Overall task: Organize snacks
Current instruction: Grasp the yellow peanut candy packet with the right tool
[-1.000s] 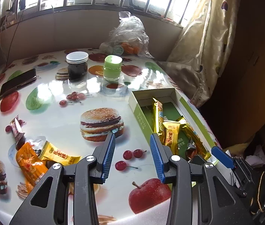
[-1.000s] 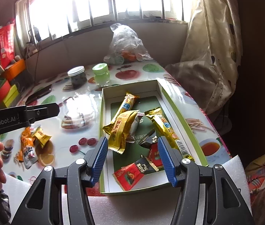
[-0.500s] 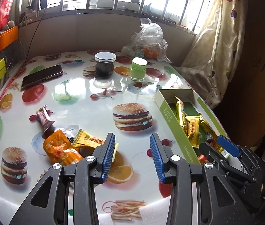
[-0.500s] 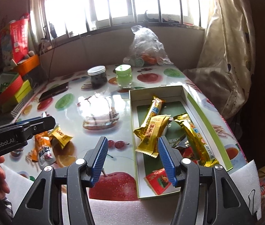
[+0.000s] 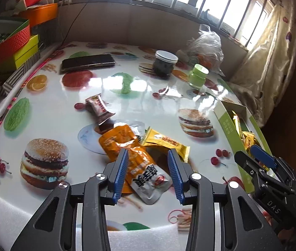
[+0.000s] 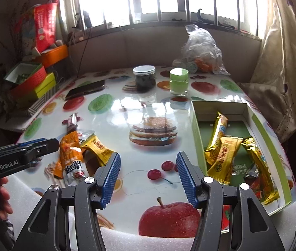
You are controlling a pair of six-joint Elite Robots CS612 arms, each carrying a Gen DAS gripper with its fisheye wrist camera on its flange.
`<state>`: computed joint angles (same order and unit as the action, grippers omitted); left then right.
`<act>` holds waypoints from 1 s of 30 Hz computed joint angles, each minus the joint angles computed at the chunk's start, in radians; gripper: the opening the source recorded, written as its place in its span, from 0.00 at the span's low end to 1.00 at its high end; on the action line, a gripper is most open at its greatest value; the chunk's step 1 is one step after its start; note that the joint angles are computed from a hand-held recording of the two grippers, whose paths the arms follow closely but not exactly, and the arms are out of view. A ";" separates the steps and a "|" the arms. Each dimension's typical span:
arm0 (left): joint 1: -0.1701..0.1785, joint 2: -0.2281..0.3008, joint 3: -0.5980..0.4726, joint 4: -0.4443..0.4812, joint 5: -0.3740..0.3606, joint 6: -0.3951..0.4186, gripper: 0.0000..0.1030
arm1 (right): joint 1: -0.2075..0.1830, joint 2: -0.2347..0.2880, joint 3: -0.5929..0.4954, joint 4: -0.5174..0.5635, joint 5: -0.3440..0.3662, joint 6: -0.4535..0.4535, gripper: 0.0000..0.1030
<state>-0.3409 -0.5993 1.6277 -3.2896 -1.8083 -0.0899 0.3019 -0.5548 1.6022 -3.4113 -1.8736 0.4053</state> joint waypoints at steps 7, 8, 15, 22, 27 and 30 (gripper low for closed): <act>0.030 0.018 -0.014 0.016 -0.003 -0.037 0.40 | 0.003 0.029 -0.067 0.066 0.066 -0.044 0.54; 0.033 0.020 -0.016 0.017 -0.004 -0.043 0.40 | 0.003 0.034 -0.077 0.075 0.075 -0.053 0.54; 0.053 0.034 -0.031 0.029 -0.016 -0.075 0.40 | 0.002 0.066 -0.150 0.140 0.123 -0.106 0.54; 0.069 0.048 -0.048 0.040 -0.040 -0.094 0.40 | 0.006 0.094 -0.222 0.230 0.144 -0.183 0.54; 0.076 0.055 -0.062 0.060 -0.058 -0.094 0.40 | 0.008 0.111 -0.265 0.287 0.131 -0.225 0.55; 0.080 0.058 -0.066 0.068 -0.069 -0.096 0.40 | 0.006 0.118 -0.285 0.320 0.132 -0.237 0.55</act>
<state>-0.2614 -0.5413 1.5619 -3.2212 -1.8774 -0.1860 0.3078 -0.4368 1.3172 -3.0909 -1.7413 0.1681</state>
